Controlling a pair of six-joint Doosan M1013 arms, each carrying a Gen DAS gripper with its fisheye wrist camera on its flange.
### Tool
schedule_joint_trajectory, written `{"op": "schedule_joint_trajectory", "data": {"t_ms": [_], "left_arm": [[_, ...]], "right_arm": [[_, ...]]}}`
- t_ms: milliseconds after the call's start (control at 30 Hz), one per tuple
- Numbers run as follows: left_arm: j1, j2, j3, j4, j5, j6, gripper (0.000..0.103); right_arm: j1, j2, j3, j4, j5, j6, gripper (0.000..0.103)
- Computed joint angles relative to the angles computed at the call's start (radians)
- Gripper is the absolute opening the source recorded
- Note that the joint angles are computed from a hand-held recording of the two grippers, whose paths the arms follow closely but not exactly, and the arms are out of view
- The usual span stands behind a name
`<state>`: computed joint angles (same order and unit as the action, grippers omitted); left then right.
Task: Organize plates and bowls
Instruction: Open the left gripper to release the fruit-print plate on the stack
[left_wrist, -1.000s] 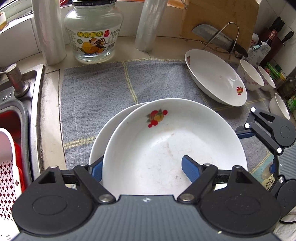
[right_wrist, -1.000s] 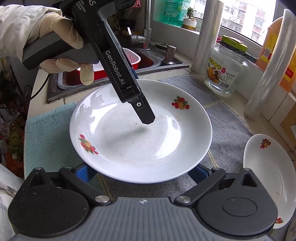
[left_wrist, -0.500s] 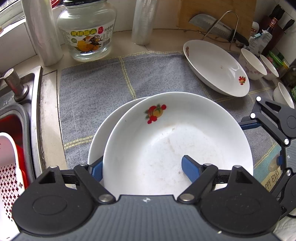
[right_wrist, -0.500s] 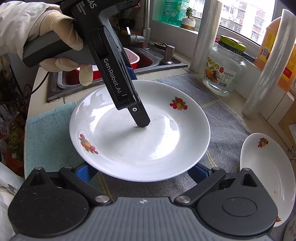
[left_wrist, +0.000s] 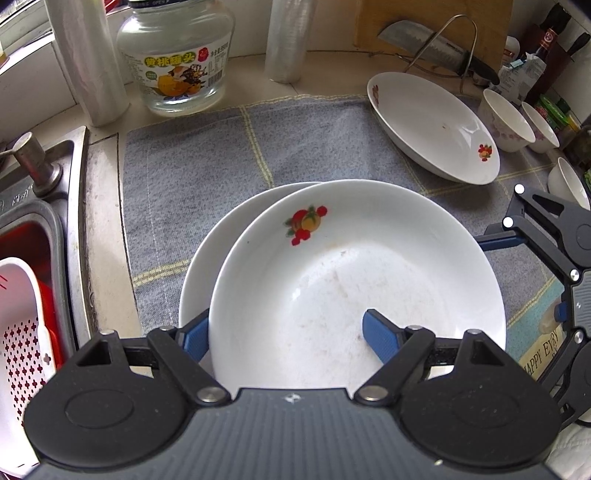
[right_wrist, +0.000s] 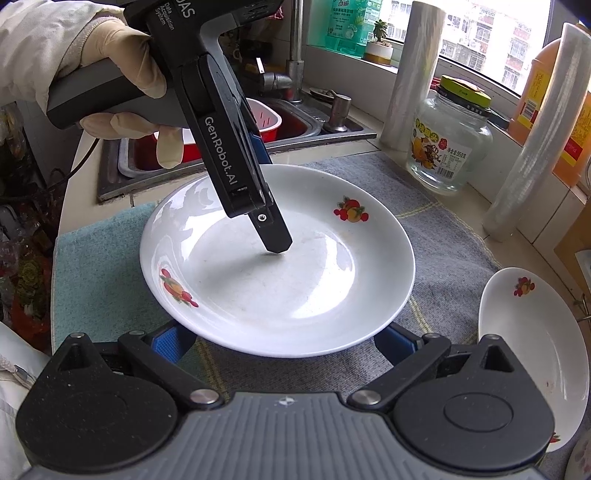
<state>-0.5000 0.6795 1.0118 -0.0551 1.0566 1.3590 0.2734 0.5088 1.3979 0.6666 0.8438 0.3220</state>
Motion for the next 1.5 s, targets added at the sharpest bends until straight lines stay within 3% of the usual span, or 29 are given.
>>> {"op": "schedule_joint_trajectory", "data": {"t_ms": [567,1100,1500], "left_arm": [[-0.004,-0.015,0.021,0.007,-0.008,-0.028,0.083],[-0.008,-0.005,-0.009,0.026,0.049,-0.054,0.084],[-0.011,-0.021,0.009,0.054,0.039,-0.064,0.085]], "right_arm": [[0.003,-0.001,0.006,-0.005,-0.003,-0.017,0.103],[0.002,-0.007,0.015,-0.002,-0.003,-0.034,0.103],[0.003,-0.009,0.011,0.000,-0.006,-0.019,0.103]]}}
